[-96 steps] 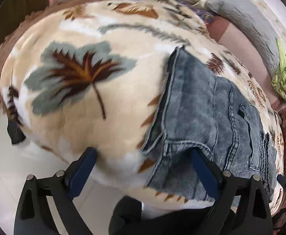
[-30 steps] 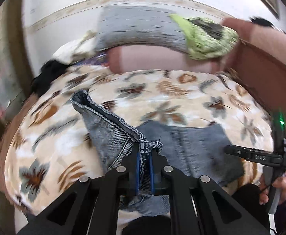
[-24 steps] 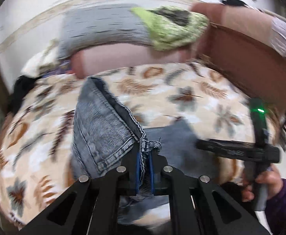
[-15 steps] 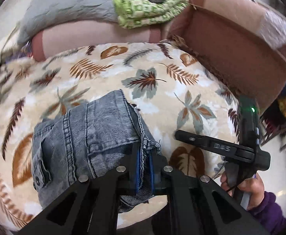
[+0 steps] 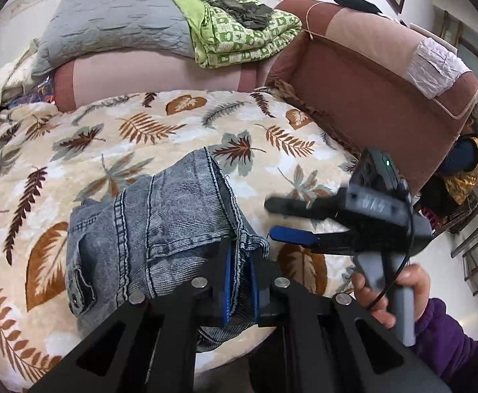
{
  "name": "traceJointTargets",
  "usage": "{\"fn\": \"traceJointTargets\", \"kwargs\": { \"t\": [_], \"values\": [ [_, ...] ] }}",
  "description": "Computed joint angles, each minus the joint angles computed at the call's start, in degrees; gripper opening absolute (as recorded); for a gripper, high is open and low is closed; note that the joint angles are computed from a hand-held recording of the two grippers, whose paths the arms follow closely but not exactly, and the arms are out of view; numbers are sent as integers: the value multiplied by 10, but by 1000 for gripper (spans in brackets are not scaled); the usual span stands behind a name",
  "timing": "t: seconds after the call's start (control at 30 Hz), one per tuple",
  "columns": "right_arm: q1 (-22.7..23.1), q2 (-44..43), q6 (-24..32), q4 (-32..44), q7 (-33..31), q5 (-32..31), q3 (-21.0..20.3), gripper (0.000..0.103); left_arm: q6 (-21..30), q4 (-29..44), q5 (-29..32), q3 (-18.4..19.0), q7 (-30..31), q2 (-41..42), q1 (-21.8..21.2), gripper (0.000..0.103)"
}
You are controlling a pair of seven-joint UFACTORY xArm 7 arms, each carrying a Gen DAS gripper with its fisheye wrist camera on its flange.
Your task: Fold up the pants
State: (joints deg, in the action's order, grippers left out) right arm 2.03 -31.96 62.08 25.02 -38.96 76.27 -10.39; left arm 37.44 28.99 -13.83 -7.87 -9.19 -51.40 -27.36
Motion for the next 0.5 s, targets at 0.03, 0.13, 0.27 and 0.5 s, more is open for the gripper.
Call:
{"fn": "traceJointTargets", "kwargs": {
  "t": [0.03, 0.13, 0.27, 0.5],
  "values": [
    [8, 14, 17, 7, 1, 16, -8, 82, 1, -2, -1, 1, -2, 0, 0, 9],
    [20, 69, 57, 44, 17, 49, -1, 86, 0, -7, -6, 3, -4, -3, -2, 9],
    [33, 103, 37, 90, 47, 45, 51, 86, 1, -4, -3, -3, -9, 7, 0, 9],
    [54, 73, -110, 103, 89, -65, 111, 11, 27, 15, 15, -14, -17, 38, 9, 21]
  ]
}}
